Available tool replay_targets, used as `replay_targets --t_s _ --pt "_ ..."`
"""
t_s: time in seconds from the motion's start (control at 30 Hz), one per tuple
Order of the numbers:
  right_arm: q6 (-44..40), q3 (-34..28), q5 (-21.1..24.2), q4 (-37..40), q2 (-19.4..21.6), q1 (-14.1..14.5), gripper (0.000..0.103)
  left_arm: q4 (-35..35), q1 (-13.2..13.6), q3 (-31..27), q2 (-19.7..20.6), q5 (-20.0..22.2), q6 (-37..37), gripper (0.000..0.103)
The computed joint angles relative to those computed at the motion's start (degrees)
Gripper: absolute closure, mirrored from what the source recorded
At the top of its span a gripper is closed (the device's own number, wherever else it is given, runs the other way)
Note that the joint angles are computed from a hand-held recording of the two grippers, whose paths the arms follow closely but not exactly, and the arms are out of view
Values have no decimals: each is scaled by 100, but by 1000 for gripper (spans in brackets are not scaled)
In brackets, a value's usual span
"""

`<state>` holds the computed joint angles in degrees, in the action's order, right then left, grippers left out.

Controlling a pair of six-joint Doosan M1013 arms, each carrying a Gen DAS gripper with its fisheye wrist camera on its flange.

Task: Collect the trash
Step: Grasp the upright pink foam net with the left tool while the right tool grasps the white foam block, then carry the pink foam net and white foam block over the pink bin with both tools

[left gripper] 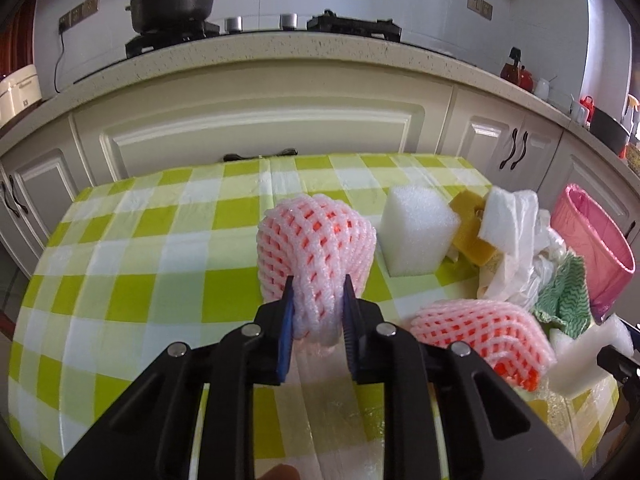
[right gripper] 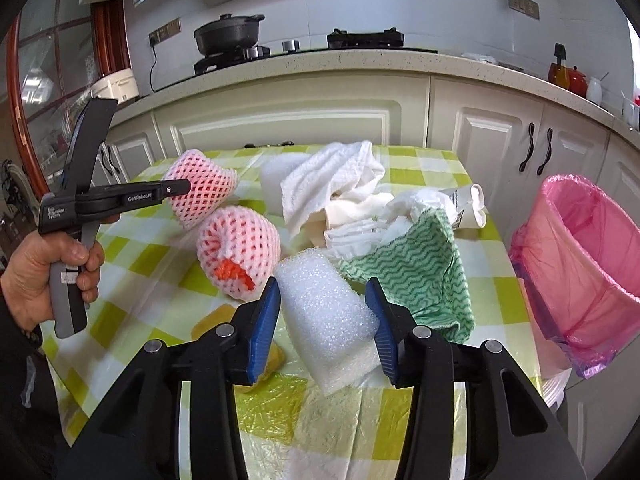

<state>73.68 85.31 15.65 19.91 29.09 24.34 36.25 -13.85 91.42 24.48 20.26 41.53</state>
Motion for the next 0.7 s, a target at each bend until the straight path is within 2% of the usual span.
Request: replay_targets --t_s 0.07,0.13,0.2,0.3,0.33,0.4,0.53,0.7 --pt "35 7 -70 20 -61 -28 60 442 -57 47 -103 -2 -436 82" --pt "-188 -7 -87 355 -102 -82 60 816 -116 71 -202 -34 -790 82" --pt "-62 -36 -131 256 -135 -118 60 1150 -186 53 -269 -17 -1078 82" --pt "-234 -71 -164 503 -171 -204 60 1510 -298 -41 -310 67 -1304 82" --pt "-82 -86 -191 340 -180 -224 60 1633 -333 -69 -317 107 -1394 82" --pt "-121 -103 -214 394 -194 -277 60 1551 -374 -136 -322 82 -1318 82" --pt "297 -164 -215 -3 -209 -397 60 1463 -496 -284 -290 -6 -1115 82" --pt "1141 -223 -241 -829 -235 -550 60 1022 -655 -537 -182 -182 -598 82"
